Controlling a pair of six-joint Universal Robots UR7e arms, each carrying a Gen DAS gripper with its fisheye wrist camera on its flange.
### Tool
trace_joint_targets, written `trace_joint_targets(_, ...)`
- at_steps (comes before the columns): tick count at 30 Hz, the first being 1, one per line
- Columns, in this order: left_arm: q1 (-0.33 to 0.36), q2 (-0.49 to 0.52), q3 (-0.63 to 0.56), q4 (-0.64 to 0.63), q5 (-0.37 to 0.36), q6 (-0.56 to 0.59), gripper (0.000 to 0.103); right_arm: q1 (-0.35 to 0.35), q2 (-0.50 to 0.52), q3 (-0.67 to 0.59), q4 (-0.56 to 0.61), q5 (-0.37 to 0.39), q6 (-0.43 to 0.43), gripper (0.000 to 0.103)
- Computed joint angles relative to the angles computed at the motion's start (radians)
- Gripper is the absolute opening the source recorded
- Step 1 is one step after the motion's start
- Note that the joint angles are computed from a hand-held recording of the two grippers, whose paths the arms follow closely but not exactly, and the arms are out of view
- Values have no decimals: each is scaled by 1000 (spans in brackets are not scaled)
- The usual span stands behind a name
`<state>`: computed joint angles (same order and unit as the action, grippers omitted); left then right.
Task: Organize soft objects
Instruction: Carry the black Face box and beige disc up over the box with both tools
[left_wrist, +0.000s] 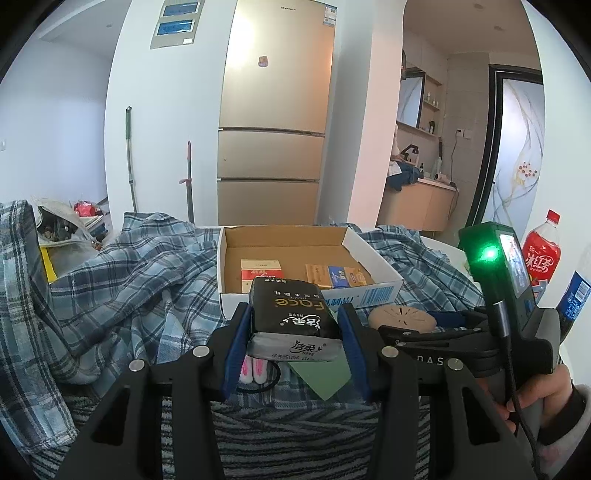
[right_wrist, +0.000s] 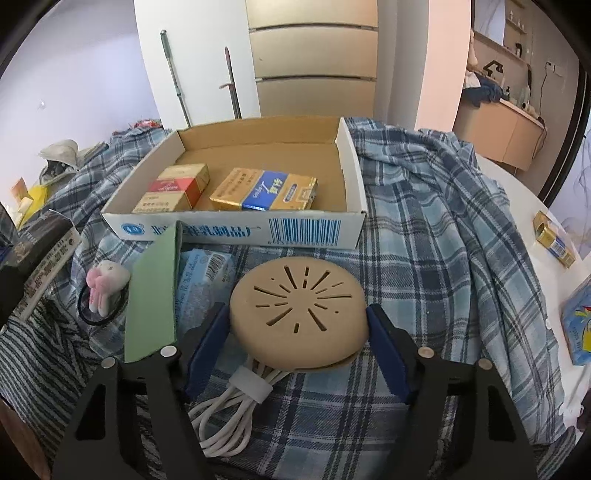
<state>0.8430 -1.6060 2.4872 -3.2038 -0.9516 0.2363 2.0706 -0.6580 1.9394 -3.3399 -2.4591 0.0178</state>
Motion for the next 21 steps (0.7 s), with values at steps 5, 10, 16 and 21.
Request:
trace_joint_targets(5, -1, -2, 1, -1, -1, -3, 50, 14, 8, 11, -95, 9, -60, 71)
trace_joint_targets(10, -9, -7, 21, -66, -10, 25, 50, 42, 33, 20, -277, 17, -181, 71)
trace_joint_targets(16, -39, -27, 85, -282, -55, 117, 50, 111, 129, -19, -640, 17, -492, 71)
trace_joint_targets(21, -45, -28, 91, -336, -51, 129, 50, 134, 166, -40, -776, 37, -612, 71)
